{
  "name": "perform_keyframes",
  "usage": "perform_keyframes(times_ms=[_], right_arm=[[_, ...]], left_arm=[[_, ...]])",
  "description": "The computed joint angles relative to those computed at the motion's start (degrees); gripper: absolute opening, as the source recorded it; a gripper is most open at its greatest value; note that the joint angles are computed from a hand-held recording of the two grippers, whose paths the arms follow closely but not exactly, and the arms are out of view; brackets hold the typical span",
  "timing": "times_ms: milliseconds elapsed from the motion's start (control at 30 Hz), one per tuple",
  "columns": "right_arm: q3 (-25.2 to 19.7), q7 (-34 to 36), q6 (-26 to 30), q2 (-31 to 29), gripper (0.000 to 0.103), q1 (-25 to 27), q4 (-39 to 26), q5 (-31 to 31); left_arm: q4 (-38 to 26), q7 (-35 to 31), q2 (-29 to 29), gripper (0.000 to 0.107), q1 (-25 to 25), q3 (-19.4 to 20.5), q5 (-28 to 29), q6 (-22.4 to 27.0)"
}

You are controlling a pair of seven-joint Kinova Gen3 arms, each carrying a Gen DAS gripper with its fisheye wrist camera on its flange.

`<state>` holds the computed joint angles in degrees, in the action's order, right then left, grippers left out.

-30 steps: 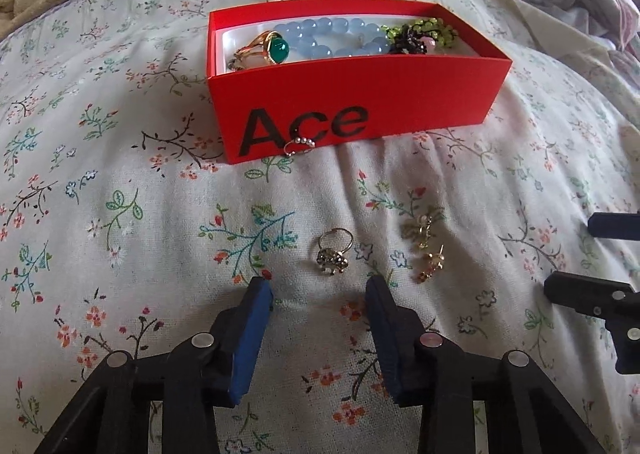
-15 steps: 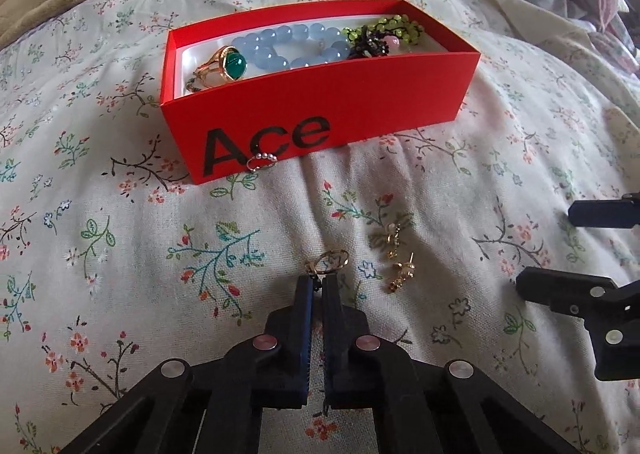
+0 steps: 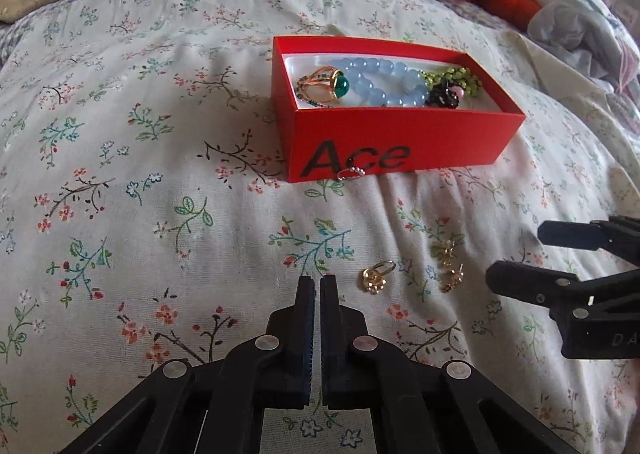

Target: Organize jewelry

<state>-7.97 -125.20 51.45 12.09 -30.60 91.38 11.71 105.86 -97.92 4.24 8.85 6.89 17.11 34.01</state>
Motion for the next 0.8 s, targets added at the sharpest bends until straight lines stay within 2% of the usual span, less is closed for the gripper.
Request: perform_keyframes(times_ms=[67, 100, 133, 167, 200, 233, 367, 567, 600, 633, 700, 800], right_arm=[[0.19, -1.02, 0.04, 0.74, 0.084, -0.58, -1.31, 0.80], [0.37, -1.68, 0.40, 1.18, 0.084, -0.91, -2.04, 1.29], [0.52, -2.25, 0.74, 1.52, 0.084, -1.13, -2.59, 1.53], [0.62, -2.62, 1.05, 1.79, 0.084, -1.18, -3.07, 1.49], [0.68, -2.89, 1.15, 1.90, 0.085, -1.13, -3.25, 1.29], [0.71, -3.03, 1.16, 2.00, 0.085, -1.02, -3.41, 1.01], [0.76, -2.76, 1.41, 1.49, 0.085, -0.43, -2.51, 0.35], [0.78, -2.69, 1.89, 0.04, 0.085, 0.77, -0.09, -0.08], [0.70, -2.45, 2.12, 0.03, 0.085, 1.05, -0.01, -0.39], [0.64, -2.19, 2.28, -0.06, 0.085, 1.30, 0.07, -0.64], [0.56, -1.97, 2.12, -0.46, 0.085, 1.59, 0.41, -0.81], [0.50, -2.36, 1.94, -0.69, 0.085, 1.47, 0.19, -0.16]], left_arm=[[-0.49, -2.33, 0.81, 0.000, -0.83, 0.19, 3.21, 1.05], [-0.80, -3.32, 1.21, 0.008, -1.04, 0.39, 4.38, 1.48], [-1.05, -4.21, 1.56, 0.022, -1.07, 0.66, 5.21, 1.67], [-1.23, -4.48, 1.85, 0.029, -0.80, 0.89, 5.27, 1.55], [-1.39, -4.45, 2.20, 0.035, -0.34, 1.12, 4.91, 1.28], [-1.68, -4.54, 2.64, 0.035, -0.03, 1.32, 4.68, 1.46], [-2.38, -0.15, 4.09, 0.035, 2.34, 1.19, 0.03, 0.86], [-1.12, 4.42, 3.93, 0.034, 3.48, 1.28, -2.32, -3.15], [-0.97, 5.25, 3.94, 0.028, 3.89, 1.29, -3.24, -3.73], [-0.98, 6.07, 3.98, 0.015, 4.43, 1.30, -4.51, -4.02], [-1.16, 6.04, 4.09, 0.004, 4.65, 1.68, -5.42, -3.91], [-1.44, 7.16, 3.74, 0.001, 5.10, 1.56, -7.06, -3.50]])
